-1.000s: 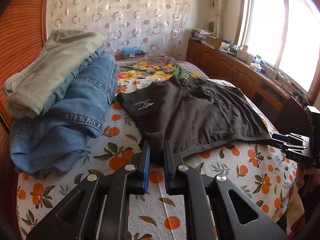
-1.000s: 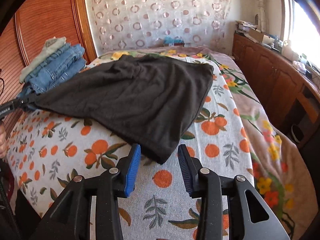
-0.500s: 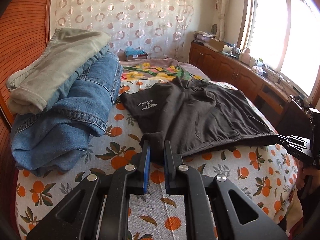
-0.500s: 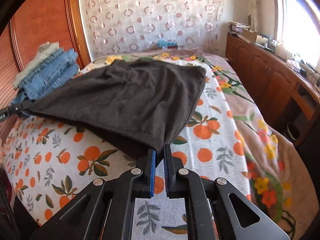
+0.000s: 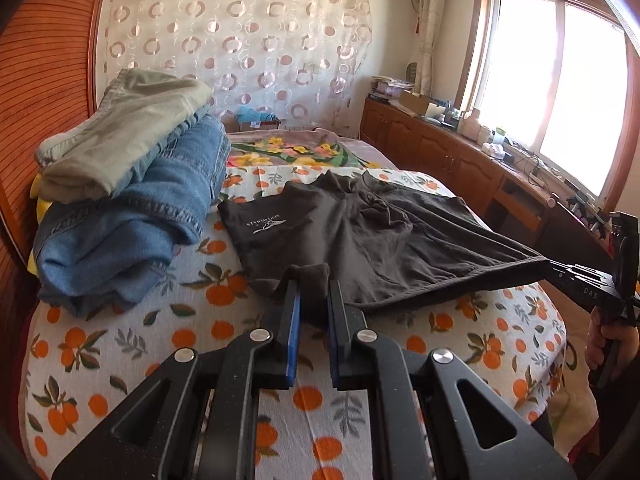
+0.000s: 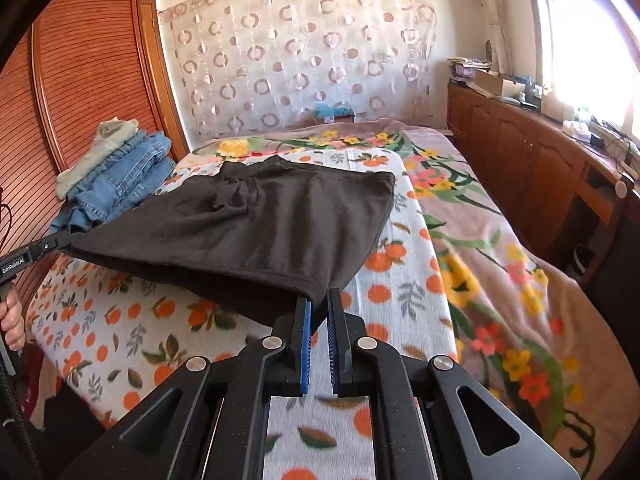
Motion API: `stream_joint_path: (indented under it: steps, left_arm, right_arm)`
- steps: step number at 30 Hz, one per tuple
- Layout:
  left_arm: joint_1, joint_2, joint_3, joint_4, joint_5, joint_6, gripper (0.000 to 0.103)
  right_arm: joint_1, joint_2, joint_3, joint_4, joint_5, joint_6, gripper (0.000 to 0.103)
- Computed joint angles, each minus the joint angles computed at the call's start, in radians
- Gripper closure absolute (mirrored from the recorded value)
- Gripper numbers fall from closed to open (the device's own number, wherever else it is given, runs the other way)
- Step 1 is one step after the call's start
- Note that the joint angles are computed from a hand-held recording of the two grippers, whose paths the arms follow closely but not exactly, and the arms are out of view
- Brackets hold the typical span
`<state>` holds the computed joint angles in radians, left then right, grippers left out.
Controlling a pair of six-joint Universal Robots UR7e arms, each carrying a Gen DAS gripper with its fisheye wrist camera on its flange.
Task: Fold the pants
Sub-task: 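Lay the black pants flat on the bed with both grippers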
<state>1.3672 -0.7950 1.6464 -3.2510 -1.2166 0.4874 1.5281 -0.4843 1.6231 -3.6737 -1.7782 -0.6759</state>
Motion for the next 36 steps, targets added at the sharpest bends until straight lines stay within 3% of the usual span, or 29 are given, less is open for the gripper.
stream_joint_path:
  steps: [11,20,26,31,36]
  left_arm:
    - [0.013,-0.047,0.132,-0.001,0.011,-0.03,0.091]
    - [0.017,-0.062,0.165,0.015,0.04,-0.03,0.09]
    - [0.031,-0.108,0.201,0.017,0.031,-0.04,0.076]
    - [0.026,-0.118,0.222,-0.085,0.053,0.004,0.054]
    - [0.013,-0.111,0.199,-0.112,0.071,0.032,0.054]
  right_arm:
    - [-0.054,-0.054,0.155,-0.075,0.035,0.031,0.096]
    - [-0.037,-0.071,0.165,-0.055,-0.025,0.049,0.096]
    - [-0.03,-0.066,0.145,-0.025,-0.061,0.047,0.096]
    - [-0.026,-0.08,0.165,-0.035,-0.064,0.02,0.096]
    - [-0.026,-0.099,0.192,-0.066,-0.063,0.01,0.092]
